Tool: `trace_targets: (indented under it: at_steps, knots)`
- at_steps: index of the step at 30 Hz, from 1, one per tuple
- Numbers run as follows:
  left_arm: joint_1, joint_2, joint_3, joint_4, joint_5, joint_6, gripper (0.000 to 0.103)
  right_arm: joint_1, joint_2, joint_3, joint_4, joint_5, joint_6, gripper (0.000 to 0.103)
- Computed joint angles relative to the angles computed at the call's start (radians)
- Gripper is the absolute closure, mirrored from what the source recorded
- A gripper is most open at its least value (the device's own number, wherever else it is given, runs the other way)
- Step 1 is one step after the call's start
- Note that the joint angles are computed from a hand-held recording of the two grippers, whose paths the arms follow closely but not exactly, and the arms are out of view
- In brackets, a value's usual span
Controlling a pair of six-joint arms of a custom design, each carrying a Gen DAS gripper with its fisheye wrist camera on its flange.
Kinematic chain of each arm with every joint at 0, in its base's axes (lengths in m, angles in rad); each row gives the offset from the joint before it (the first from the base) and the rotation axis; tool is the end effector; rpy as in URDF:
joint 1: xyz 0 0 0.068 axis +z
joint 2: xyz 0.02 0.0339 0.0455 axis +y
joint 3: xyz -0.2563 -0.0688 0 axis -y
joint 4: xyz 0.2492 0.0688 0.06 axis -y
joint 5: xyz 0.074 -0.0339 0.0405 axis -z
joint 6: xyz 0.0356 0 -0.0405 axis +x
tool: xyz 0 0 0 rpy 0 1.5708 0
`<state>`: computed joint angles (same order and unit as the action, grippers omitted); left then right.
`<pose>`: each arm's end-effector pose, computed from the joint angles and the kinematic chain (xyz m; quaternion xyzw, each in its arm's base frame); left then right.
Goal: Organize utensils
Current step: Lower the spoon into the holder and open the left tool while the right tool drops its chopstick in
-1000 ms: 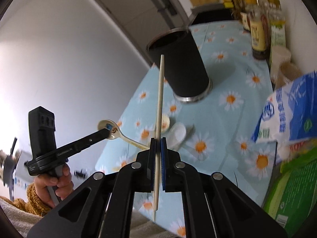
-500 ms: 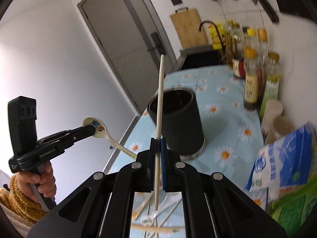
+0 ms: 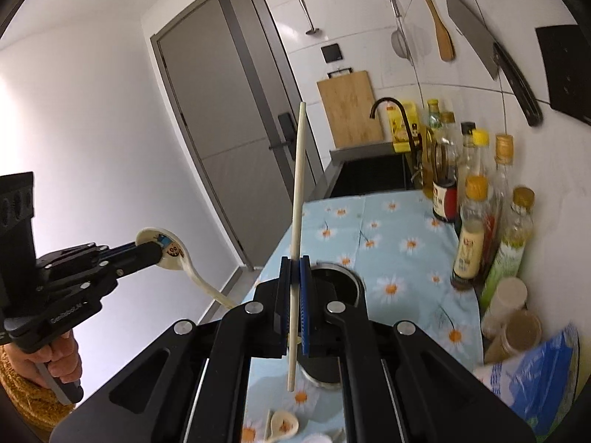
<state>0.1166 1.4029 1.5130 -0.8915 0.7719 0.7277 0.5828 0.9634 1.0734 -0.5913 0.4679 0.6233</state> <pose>0.2898 0.0089 0.3831 0.3953 0.7721 -0.1710 0.4673 0.1830 0.1014 0.3620 0.1370 0.8294 0.1226 0.5276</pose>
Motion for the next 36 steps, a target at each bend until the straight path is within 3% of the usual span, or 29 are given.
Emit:
trace_targets:
  at_steps: [13, 25, 34, 36]
  knots:
    - [-0.145, 0.108, 0.078, 0.091, -0.183, 0.024, 0.100, -0.156, 0.109, -0.023, 0.225, -0.056, -0.115, 0.097]
    - [-0.217, 0.204, 0.102, 0.023, -0.265, 0.065, 0.099, -0.190, 0.175, -0.115, 0.317, -0.093, -0.098, 0.097]
    - [-0.224, 0.263, 0.133, -0.053, -0.257, 0.067, 0.092, -0.169, 0.184, -0.150, 0.329, -0.086, -0.078, 0.097]
    - [-0.216, 0.271, 0.150, -0.070, -0.243, 0.058, 0.077, -0.163, 0.182, -0.151, 0.322, -0.083, -0.073, 0.097]
